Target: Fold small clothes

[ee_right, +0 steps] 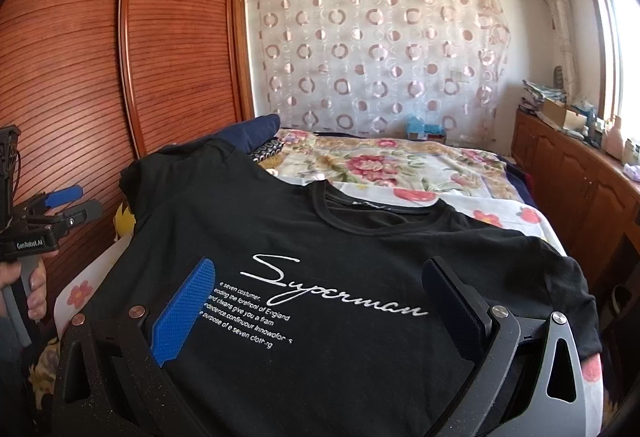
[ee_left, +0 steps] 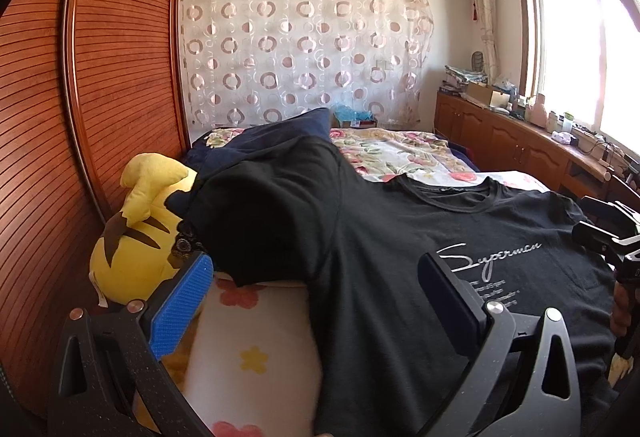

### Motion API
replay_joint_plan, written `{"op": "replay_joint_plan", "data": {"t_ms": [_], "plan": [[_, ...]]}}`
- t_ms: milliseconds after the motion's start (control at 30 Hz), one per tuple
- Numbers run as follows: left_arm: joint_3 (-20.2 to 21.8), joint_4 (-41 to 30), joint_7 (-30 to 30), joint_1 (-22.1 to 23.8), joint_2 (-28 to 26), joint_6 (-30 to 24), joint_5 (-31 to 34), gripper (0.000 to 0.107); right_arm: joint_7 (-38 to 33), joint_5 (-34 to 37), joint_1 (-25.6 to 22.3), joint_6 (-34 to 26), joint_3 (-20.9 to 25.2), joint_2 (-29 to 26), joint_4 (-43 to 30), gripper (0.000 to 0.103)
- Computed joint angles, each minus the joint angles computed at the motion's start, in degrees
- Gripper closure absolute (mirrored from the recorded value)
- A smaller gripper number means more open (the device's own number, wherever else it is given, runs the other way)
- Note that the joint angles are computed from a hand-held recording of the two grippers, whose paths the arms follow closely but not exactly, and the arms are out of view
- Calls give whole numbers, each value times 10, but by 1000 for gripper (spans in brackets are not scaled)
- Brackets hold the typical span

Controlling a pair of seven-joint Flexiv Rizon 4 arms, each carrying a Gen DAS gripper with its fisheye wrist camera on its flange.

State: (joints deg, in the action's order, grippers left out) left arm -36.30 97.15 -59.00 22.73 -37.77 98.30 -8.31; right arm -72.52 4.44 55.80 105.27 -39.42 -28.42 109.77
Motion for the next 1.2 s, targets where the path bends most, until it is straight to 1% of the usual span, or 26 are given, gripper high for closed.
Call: {"op": "replay_joint_plan", "data": {"t_ms": [33, 67, 100, 167, 200, 267, 333, 433, 500, 533, 600, 633, 667, 700, 767, 800, 833, 900, 933, 967, 1033, 1100, 1167, 1200], "plan": [[0, -9, 3, 3, -5, -10, -1, 6, -3, -9, -17, -5, 17, 1, -7, 0], [-1, -18, 8, 6, -10, -21, -5, 8, -6, -22, -44, -10, 46, 2, -16, 0], [-7, -29, 15, 11, -18, -32, -11, 9, -9, -39, -79, -18, 84, 4, -27, 0], [6, -55, 28, 4, -29, -55, -29, 11, -9, -67, -125, -34, 132, 2, -45, 0], [13, -65, 35, -1, -32, -62, -37, 11, -7, -77, -138, -36, 144, 1, -48, 0], [0, -89, 60, 5, -52, -74, -52, 14, -5, -104, -181, -50, 185, -1, -65, 0], [4, -115, 78, 0, -67, -84, -66, 14, -1, -128, -222, -61, 222, -4, -81, 0], [47, -158, 94, -30, -81, -97, -84, 14, 9, -158, -253, -73, 247, -11, -100, 0], [70, -183, 104, -45, -90, -113, -97, 24, 4, -164, -277, -80, 272, -15, -114, 0], [76, -194, 110, -49, -93, -128, -105, 28, 19, -177, -274, -72, 267, -17, -111, 0], [71, -209, 125, -46, -100, -157, -126, 35, 22, -185, -290, -73, 284, -19, -117, 0], [72, -213, 130, -47, -102, -170, -135, 42, 28, -188, -285, -69, 279, -21, -118, 0], [74, -217, 134, -48, -103, -182, -144, 52, 29, -189, -290, -67, 284, -21, -118, 0], [80, -219, 136, -52, -103, -189, -152, 55, 33, -191, -285, -65, 280, -26, -122, 0], [97, -216, 136, -63, -100, -196, -165, 70, 36, -192, -283, -59, 278, -29, -123, 0], [98, -213, 142, -64, -99, -201, -172, 71, 36, -192, -285, -58, 280, -28, -119, 0], [103, -211, 148, -66, -97, -205, -177, 75, 41, -190, -272, -56, 267, -30, -120, 0], [126, -211, 152, -82, -93, -205, -182, 81, 43, -190, -267, -59, 261, -30, -120, 0], [132, -207, 157, -87, -90, -200, -186, 91, 44, -191, -266, -59, 259, -30, -119, 0], [132, -205, 163, -89, -89, -196, -194, 97, 45, -190, -263, -57, 254, -28, -116, 0], [127, -196, 177, -88, -82, -187, -209, 102, 50, -187, -256, -56, 245, -29, -117, 0], [124, -183, 189, -90, -71, -172, -218, 102, 54, -183, -247, -52, 234, -29, -116, 0], [108, -167, 207, -82, -59, -161, -227, 102, 57, -177, -236, -47, 221, -27, -109, 0], [109, -160, 212, -84, -50, -159, -227, 102, 59, -174, -231, -46, 214, -27, -108, 0]]}}
